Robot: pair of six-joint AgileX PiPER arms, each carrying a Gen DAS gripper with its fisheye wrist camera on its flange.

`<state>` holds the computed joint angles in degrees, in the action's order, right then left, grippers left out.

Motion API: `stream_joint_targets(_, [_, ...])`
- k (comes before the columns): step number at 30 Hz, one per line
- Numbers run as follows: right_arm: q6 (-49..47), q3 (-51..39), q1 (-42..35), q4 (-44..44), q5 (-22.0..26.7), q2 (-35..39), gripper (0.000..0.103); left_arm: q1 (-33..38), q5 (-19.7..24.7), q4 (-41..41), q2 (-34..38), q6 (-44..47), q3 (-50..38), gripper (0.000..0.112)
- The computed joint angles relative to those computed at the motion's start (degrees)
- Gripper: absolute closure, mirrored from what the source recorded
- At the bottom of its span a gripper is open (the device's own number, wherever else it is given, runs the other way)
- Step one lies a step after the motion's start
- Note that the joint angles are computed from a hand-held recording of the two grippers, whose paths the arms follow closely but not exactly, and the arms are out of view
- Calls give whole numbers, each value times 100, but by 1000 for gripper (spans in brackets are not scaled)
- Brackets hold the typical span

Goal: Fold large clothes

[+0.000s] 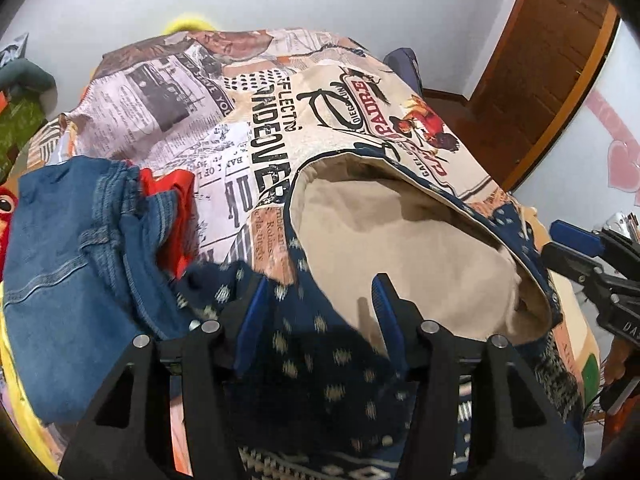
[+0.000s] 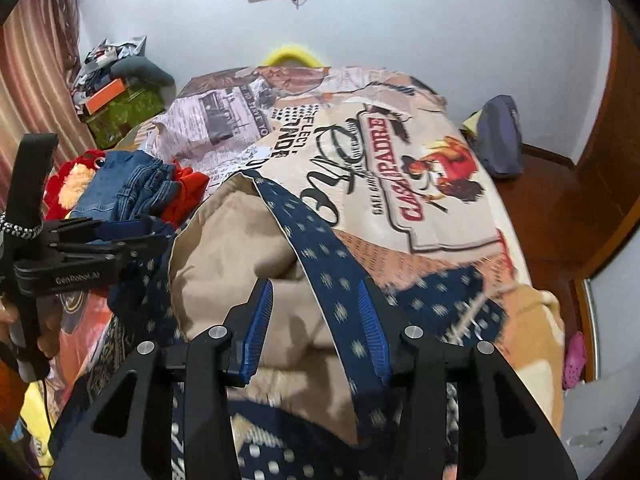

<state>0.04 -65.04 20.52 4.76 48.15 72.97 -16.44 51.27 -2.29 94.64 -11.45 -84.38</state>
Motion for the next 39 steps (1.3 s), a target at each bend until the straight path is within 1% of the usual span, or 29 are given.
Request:
stream_joint_targets(5, [-247,-274,37,104,-117,739,63,158,-162,-101,636,7,-357,59])
stream_joint_targets(9, [-174,-371,-1,9,-349,1174,63,306,-287,-368,1017,144,-563,59])
stream_joint_targets(12, [-308,-415,-197,298,-506,1355,63,358,-413,-466,1251,197,-682,60])
stream_joint_targets(14, [-434,-437,-325,532,-566,1440,63,377,-418,-555,1341,272,-746,60])
stream_joint_targets(16, [-586,-483,-448,777,-542,1538,63,352,-434,-642,1408,358,-787,65])
stream_joint_targets(17, [-640,-518,-476,847,-505,1590,70,335,-411,-676,1439,404,-810,72])
stream_joint_targets(18, [-660,-567,-489,877,-450,1640,84,311,-388,-660,1460,398,-833,85])
stream_joint_targets(19, [-679,-599,-507,904,-394,1669,94,260,-332,-538,1481,317,-861,94])
stream_joint_targets(20, [-645,-600,-518,879,-344,1641,94,223,-343,-414,1463,220,-845,107])
stream_joint_targets(21, [-664,-558,-533,908,-386,1578,94,165,-478,-213,1312,45,-681,107])
stream_joint_targets(22, [-681,-517,-543,927,-410,1492,95,163,-605,-241,1149,68,-520,107])
stream_joint_targets(25, [-759,-387,-564,902,-380,1063,97,160,-707,-340,682,140,-258,107])
stream_joint_targets(28, [-905,-342,-635,918,-181,614,97,100,-591,-396,248,235,-198,107])
stream_joint_targets(32, [-1166,-173,-952,1223,244,-142,98,-89,-406,-430,-261,310,-130,107])
stream_joint_targets(34, [-1245,-72,-1137,1316,482,-558,99,-310,-278,-293,-529,198,-75,107])
stream_joint_targets(39, [-1412,106,-1507,1479,994,-1246,99,-830,-113,-128,-1060,-58,245,107])
